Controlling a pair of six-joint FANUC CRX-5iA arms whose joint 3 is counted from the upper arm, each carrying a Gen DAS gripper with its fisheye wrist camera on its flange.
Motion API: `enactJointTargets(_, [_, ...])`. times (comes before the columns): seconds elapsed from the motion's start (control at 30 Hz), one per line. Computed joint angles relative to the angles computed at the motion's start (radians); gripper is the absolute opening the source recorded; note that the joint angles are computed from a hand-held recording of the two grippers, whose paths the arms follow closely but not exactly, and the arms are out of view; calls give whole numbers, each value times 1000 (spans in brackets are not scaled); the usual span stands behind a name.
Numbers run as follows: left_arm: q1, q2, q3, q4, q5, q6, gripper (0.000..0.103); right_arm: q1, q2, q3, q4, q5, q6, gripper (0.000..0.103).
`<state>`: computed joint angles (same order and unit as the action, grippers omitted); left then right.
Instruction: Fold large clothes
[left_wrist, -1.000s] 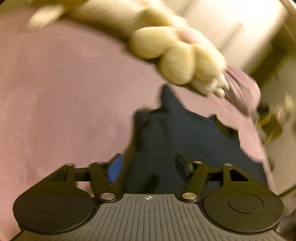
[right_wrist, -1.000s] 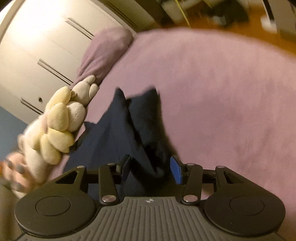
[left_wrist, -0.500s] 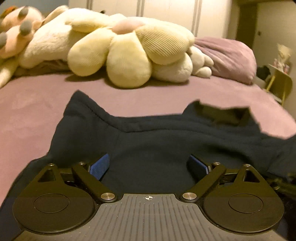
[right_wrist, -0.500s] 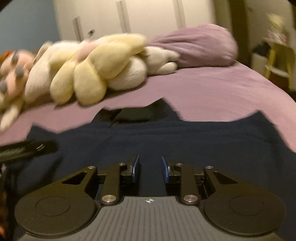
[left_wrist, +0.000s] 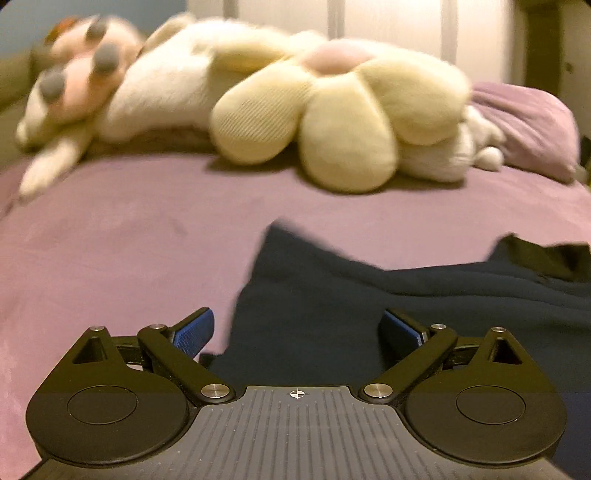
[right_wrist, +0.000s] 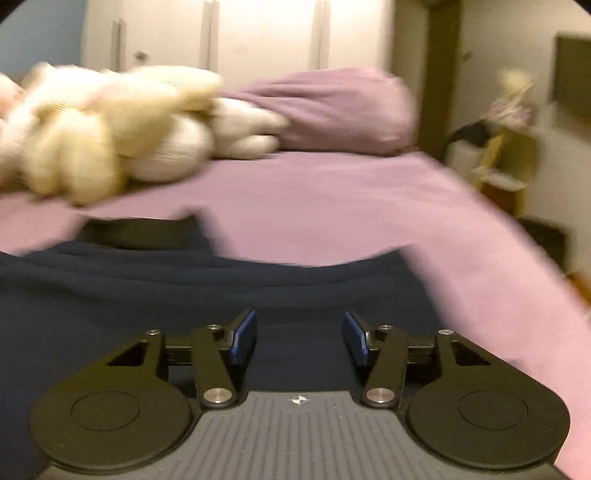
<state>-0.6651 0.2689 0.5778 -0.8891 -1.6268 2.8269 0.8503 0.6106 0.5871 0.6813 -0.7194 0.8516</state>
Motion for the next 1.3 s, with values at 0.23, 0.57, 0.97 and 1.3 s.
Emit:
enactJointTargets(0.23, [40, -36, -79, 64, 68, 104, 103, -54, -14, -46, -1, -12, -138, 76])
enactJointTargets(0.57, [74, -77, -107, 141, 93, 128, 103, -73, 14, 25, -112, -36, -109, 86])
enactJointTargets(0.97, [-104, -494, -512, 273, 286, 331, 103, -55, -356, -335, -304, 95, -168, 84])
enactJointTargets(1.3, [-14, -581, -681, 377, 584, 407, 93, 117, -447, -432, -356, 136, -97, 49])
